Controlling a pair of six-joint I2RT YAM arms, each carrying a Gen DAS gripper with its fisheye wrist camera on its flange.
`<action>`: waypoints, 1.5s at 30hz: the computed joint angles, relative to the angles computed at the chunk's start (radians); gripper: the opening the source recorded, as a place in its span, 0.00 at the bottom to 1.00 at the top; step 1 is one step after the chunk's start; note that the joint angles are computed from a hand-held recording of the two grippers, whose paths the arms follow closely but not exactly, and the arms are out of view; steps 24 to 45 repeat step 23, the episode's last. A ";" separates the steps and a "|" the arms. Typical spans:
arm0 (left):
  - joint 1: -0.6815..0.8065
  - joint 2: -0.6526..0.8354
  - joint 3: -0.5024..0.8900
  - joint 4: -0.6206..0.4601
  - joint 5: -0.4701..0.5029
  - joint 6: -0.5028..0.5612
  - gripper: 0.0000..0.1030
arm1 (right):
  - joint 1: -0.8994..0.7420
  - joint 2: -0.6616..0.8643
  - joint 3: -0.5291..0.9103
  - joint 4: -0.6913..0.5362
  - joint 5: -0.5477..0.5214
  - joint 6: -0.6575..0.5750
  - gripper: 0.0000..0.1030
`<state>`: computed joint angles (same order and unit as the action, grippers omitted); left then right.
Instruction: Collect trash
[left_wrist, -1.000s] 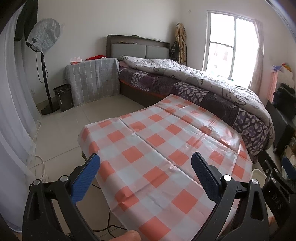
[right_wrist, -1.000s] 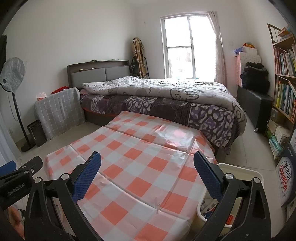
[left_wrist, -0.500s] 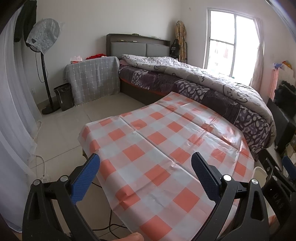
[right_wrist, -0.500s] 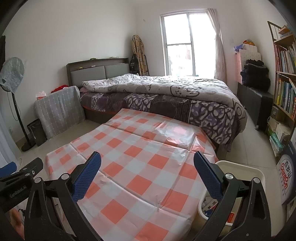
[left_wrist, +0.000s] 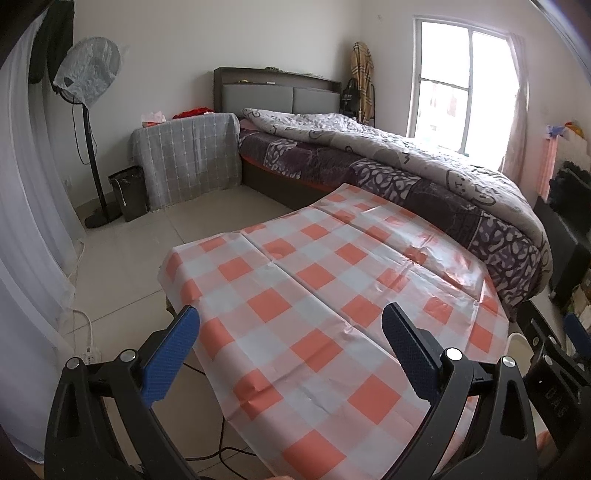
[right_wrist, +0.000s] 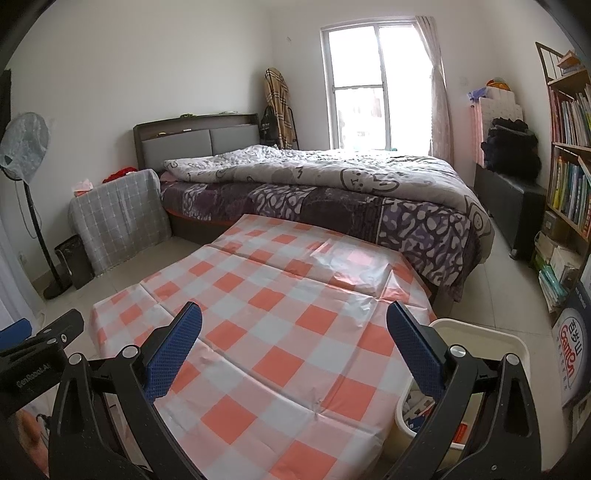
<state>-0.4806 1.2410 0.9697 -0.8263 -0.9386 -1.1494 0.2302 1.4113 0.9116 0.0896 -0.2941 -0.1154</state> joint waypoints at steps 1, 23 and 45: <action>-0.002 0.002 0.002 -0.004 -0.004 -0.004 0.93 | -0.002 0.004 0.004 0.000 -0.002 -0.002 0.93; 0.011 0.036 0.008 0.072 0.022 0.104 0.93 | -0.016 0.013 0.031 -0.059 -0.005 -0.006 0.93; 0.011 0.036 0.008 0.072 0.022 0.104 0.93 | -0.016 0.013 0.031 -0.059 -0.005 -0.006 0.93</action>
